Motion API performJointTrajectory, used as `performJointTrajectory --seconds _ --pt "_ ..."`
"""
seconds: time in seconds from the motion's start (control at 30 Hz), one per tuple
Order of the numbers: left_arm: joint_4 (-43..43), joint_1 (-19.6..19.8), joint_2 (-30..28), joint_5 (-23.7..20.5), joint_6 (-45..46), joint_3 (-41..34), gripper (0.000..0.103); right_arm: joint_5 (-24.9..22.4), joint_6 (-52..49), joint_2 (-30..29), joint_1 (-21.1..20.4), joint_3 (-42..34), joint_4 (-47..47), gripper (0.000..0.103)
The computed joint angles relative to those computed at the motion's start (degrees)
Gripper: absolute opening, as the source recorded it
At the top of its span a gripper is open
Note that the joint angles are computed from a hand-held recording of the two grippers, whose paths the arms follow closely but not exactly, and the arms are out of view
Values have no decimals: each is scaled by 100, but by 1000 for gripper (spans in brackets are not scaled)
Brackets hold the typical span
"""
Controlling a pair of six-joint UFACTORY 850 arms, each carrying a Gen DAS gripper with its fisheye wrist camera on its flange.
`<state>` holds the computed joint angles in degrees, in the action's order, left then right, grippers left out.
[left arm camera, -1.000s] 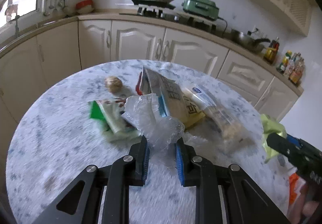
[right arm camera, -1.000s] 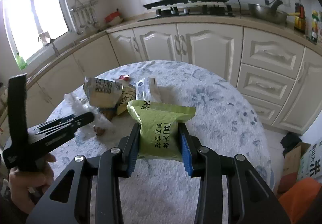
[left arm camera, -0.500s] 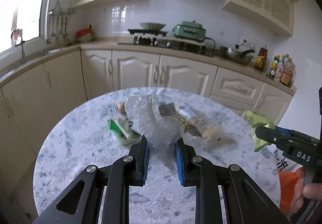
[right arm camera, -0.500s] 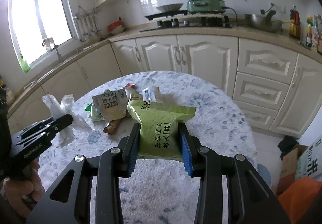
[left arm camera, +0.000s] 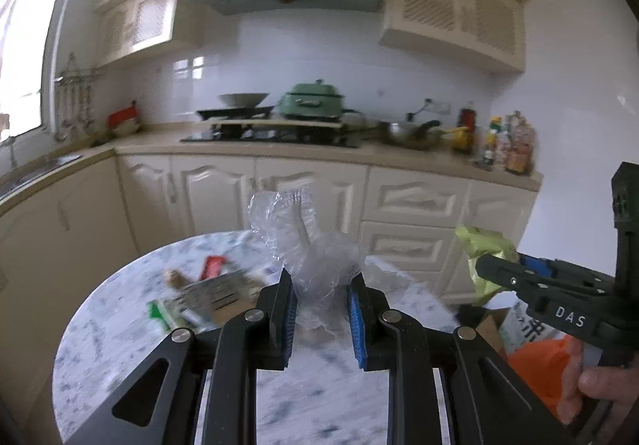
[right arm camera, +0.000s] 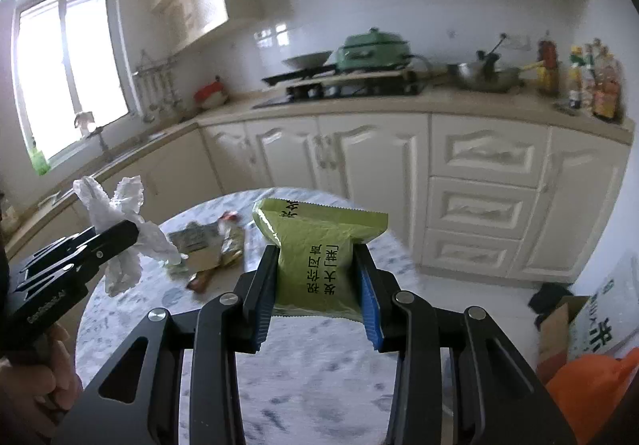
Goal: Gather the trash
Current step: 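Carry the green snack bag and clear bag to the blue bin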
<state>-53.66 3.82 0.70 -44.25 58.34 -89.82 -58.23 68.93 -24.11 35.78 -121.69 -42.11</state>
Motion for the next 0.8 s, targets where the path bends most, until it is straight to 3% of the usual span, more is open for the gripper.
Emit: performJointTrajectory --seconds 0.23,0.43,0.6,0.8 --pt "-123 -584 -191 -290 74 -259 19 -280 747 944 -84 1162 -581 37" --pt "272 -1241 -793 -714 -223 -932 19 -602 1230 1721 -334 2226 -646 37" --pt "1021 -1898 -1541 -1192 -804 -1681 19 -510 1655 2388 -735 3323 -307 37" --pt "1812 -2542 -2512 -1696 -1340 -2714 19 41 1823 2869 -1304 4380 304 37"
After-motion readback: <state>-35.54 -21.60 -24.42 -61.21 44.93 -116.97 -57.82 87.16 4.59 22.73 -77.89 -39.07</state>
